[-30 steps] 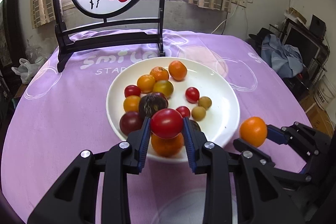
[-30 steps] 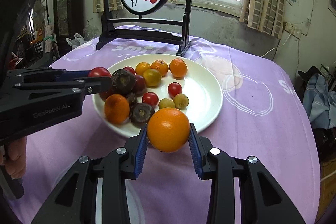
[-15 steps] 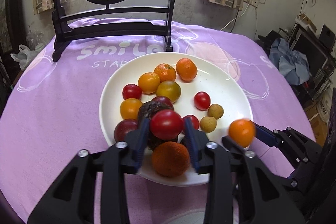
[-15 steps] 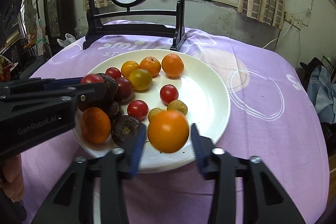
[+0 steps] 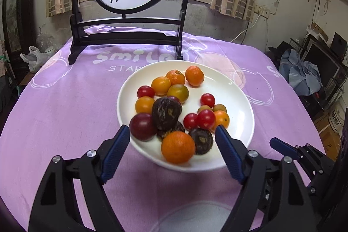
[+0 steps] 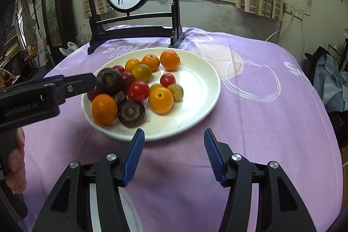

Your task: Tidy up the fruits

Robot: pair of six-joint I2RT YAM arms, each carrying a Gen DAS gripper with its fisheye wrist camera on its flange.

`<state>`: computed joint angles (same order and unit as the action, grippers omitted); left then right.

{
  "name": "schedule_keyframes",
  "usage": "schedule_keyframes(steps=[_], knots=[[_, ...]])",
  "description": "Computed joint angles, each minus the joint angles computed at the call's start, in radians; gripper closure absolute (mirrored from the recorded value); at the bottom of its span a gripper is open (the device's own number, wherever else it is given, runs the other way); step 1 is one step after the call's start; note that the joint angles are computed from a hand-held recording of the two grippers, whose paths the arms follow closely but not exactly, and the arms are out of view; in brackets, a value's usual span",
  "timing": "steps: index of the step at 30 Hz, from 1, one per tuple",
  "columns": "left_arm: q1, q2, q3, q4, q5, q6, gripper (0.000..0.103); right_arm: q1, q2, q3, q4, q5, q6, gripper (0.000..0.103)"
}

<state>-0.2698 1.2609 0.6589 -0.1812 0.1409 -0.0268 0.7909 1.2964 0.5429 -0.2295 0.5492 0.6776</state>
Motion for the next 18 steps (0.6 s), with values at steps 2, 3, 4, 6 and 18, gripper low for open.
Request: schedule_keyframes(steps=[2, 3, 4, 6, 18], knots=[[0.002, -0.048, -0.036, -0.015, 0.008, 0.003, 0.024, 0.036, -0.035, -0.020, -0.039, 0.018, 0.046, 0.041], [0.003, -0.068, -0.048, -0.021, 0.013, 0.004, 0.023, 0.055, -0.048, -0.028, -0.059, 0.026, 0.070, 0.041], [0.005, -0.091, -0.064, -0.028, 0.016, 0.004, 0.022, 0.080, -0.064, -0.037, -0.084, 0.036, 0.099, 0.040], [0.007, -0.145, -0.099, -0.042, 0.016, 0.004, 0.017, 0.132, -0.090, -0.052, -0.130, 0.062, 0.157, 0.038], [0.056, -0.431, -0.291, -0.160, 0.048, 0.052, 0.008, 0.449, -0.041, -0.046, -0.350, 0.159, 0.513, 0.022]])
